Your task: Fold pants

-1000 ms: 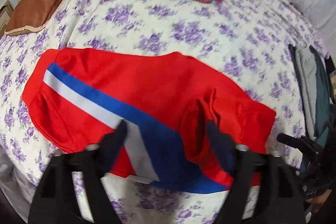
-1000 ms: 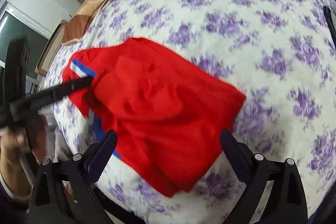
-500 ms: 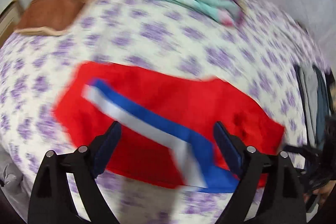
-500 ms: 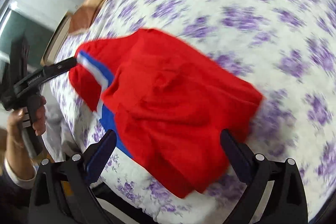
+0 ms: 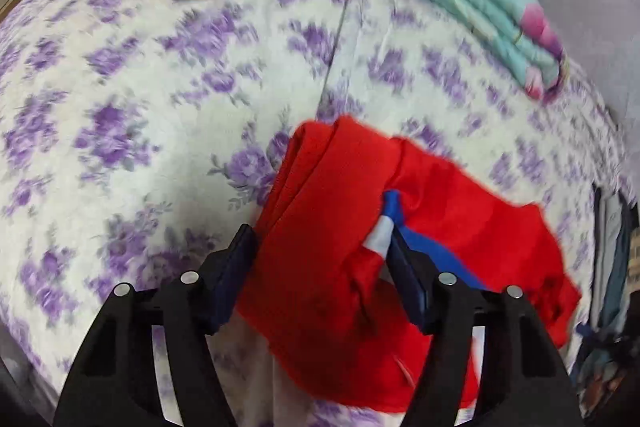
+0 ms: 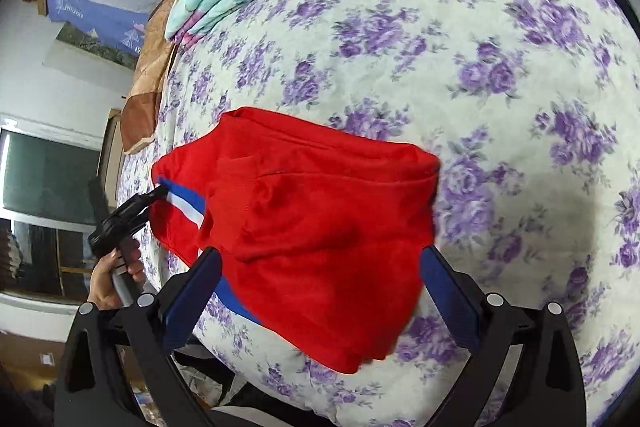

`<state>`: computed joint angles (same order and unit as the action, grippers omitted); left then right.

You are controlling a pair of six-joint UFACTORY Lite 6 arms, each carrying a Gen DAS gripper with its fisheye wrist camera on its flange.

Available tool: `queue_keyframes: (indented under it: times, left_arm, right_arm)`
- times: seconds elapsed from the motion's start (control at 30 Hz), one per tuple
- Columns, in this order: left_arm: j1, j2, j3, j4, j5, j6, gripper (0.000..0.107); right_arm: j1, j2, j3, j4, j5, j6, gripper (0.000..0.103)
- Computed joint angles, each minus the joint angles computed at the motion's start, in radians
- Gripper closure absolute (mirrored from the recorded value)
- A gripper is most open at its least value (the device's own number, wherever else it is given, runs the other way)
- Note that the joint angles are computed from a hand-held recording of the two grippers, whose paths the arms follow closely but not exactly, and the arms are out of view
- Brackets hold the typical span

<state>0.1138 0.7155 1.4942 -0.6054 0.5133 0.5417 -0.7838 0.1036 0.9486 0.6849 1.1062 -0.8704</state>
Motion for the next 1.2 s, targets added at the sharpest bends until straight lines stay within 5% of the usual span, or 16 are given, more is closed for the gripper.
queue_keyframes:
  times: [0.13, 0.3, 0.5, 0.6, 0.7, 0.73, 0.83, 0.9, 0.97, 1.07, 1.2]
  left_arm:
    - [-0.019, 0.011, -0.008, 0.023, -0.042, 0.06, 0.049]
    - [-0.055, -0.073, 0.01, 0.109, 0.036, -0.023, 0.076]
    - [-0.194, -0.514, -0.217, -0.098, 0.163, 0.124, 0.078]
    - [-0.464, -0.62, -0.243, -0.032, 0.16, 0.025, 0.076]
    - [-0.658, -0.485, -0.191, 0.003, 0.092, -0.089, 0.063]
    - [-0.711, -0.385, -0.153, -0.033, 0.096, -0.111, 0.05]
    - [-0.805, -0.237, -0.053, -0.023, 0.12, -0.166, 0.052]
    - [-0.835, -0.267, -0.053, 0.011, 0.107, -0.197, 0.047]
    - [-0.805, -0.351, -0.092, -0.044, 0.117, -0.14, 0.028]
    - [-0.716, -0.455, -0.14, 0.015, 0.052, -0.161, 0.014]
    - [-0.62, -0.415, -0.204, 0.356, -0.03, -0.523, 0.014]
  right_arm:
    - [0.004, 0.0, -0.006, 0.027, 0.031, -0.005, 0.004]
    - [-0.017, 0.015, 0.007, 0.035, 0.048, -0.018, 0.004]
    - [-0.088, 0.061, 0.056, 0.067, 0.105, -0.069, 0.004]
    - [-0.127, 0.106, 0.082, 0.078, 0.12, -0.079, 0.004]
    - [-0.169, 0.154, 0.112, 0.071, 0.124, -0.073, 0.004]
    - [-0.177, 0.157, 0.115, 0.055, 0.111, -0.071, 0.004]
    - [-0.21, 0.163, 0.121, 0.019, 0.091, -0.079, 0.004]
    - [-0.232, 0.171, 0.131, 0.007, 0.104, -0.088, 0.004]
    - [-0.238, 0.16, 0.135, 0.002, 0.126, -0.109, 0.004]
    - [-0.216, 0.138, 0.119, 0.024, 0.187, -0.13, 0.004]
    - [-0.121, 0.11, 0.045, 0.057, 0.172, -0.124, 0.004]
